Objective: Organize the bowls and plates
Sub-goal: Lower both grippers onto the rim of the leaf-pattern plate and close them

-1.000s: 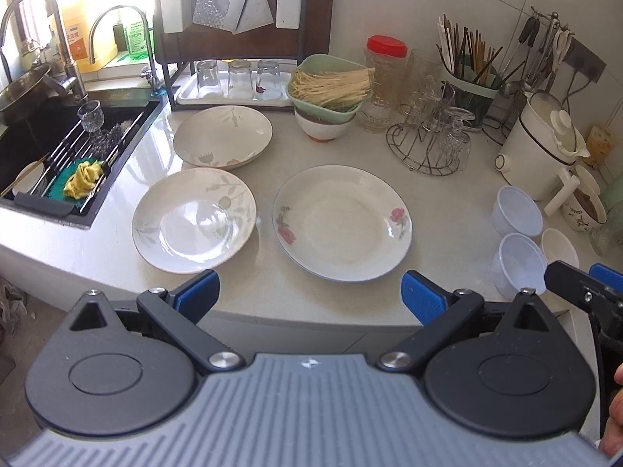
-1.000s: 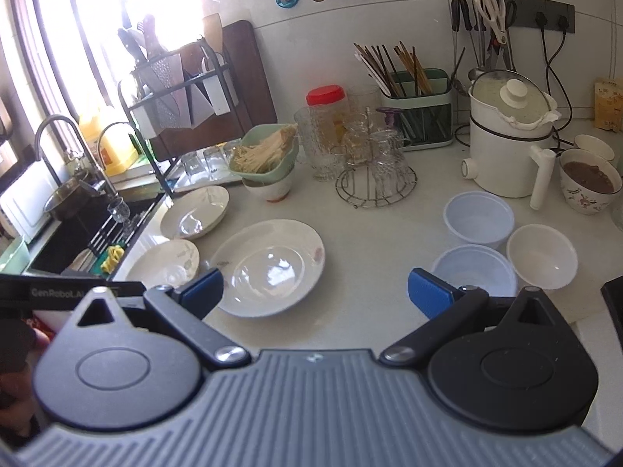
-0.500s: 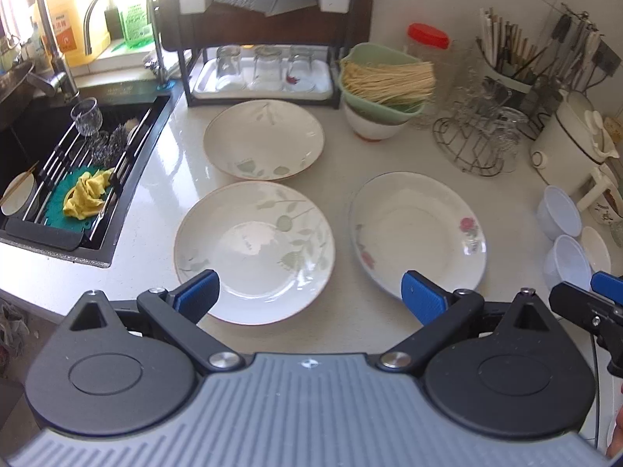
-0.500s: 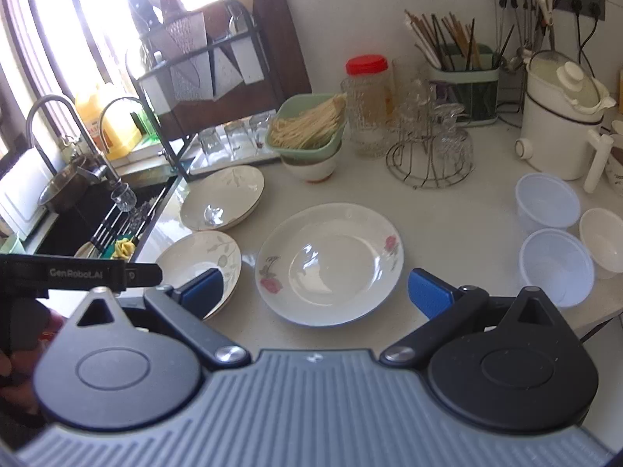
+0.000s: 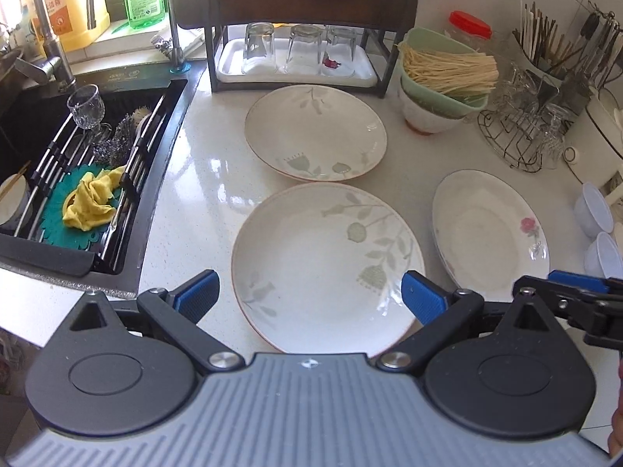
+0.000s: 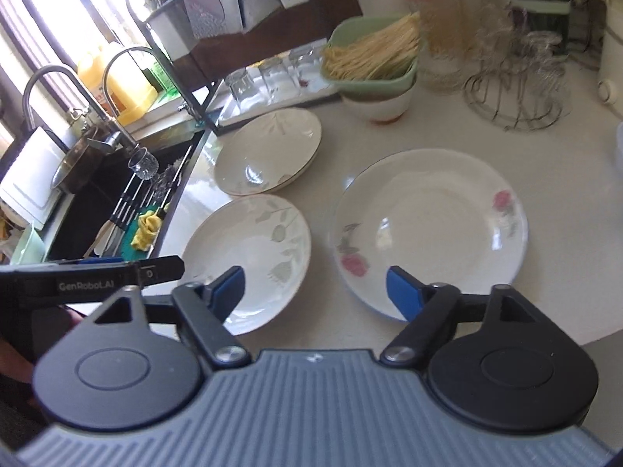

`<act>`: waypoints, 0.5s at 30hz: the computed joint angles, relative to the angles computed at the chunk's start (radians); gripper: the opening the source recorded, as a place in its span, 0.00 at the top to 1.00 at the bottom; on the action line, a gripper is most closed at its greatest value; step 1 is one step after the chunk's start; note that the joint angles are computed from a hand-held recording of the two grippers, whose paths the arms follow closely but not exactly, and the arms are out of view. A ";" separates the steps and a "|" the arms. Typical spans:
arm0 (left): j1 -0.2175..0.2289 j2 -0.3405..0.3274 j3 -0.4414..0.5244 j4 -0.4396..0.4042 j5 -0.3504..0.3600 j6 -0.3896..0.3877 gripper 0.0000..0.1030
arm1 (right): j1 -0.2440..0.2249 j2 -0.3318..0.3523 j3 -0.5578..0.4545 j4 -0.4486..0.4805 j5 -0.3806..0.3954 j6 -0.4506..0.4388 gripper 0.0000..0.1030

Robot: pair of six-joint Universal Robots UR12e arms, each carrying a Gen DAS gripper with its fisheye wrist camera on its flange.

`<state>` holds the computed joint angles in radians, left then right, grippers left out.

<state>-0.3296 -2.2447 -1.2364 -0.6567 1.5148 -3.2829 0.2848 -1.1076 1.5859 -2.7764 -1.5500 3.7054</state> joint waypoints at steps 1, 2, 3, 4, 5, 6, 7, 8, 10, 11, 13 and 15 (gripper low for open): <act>0.007 -0.006 0.006 -0.004 -0.011 0.000 0.02 | -0.001 0.010 -0.013 0.011 0.010 0.010 0.28; 0.013 -0.012 0.010 -0.003 -0.022 0.006 0.02 | -0.001 0.021 -0.029 0.028 0.017 0.023 0.29; 0.019 -0.018 0.014 0.001 -0.030 0.014 0.03 | 0.000 0.032 -0.042 0.038 0.025 0.036 0.33; 0.025 -0.025 0.021 -0.003 -0.034 0.023 0.03 | -0.001 0.041 -0.052 0.045 0.035 0.050 0.36; 0.029 -0.033 0.029 -0.007 -0.039 0.029 0.03 | 0.000 0.051 -0.063 0.053 0.043 0.064 0.38; 0.035 -0.040 0.033 -0.008 -0.053 0.037 0.03 | 0.000 0.060 -0.074 0.065 0.049 0.076 0.43; 0.041 -0.048 0.040 -0.016 -0.070 0.044 0.03 | 0.002 0.068 -0.083 0.077 0.051 0.088 0.48; 0.048 -0.053 0.044 -0.017 -0.092 0.050 0.03 | 0.003 0.078 -0.094 0.088 0.052 0.101 0.52; 0.060 -0.067 0.051 -0.010 -0.137 0.056 0.04 | 0.003 0.096 -0.110 0.109 0.064 0.131 0.66; 0.064 -0.073 0.057 -0.017 -0.146 0.061 0.06 | 0.002 0.102 -0.113 0.115 0.071 0.153 0.68; 0.073 -0.085 0.067 -0.027 -0.167 0.075 0.12 | 0.005 0.116 -0.124 0.126 0.071 0.195 0.73; 0.081 -0.095 0.072 -0.026 -0.183 0.079 0.14 | 0.010 0.125 -0.132 0.133 0.057 0.221 0.74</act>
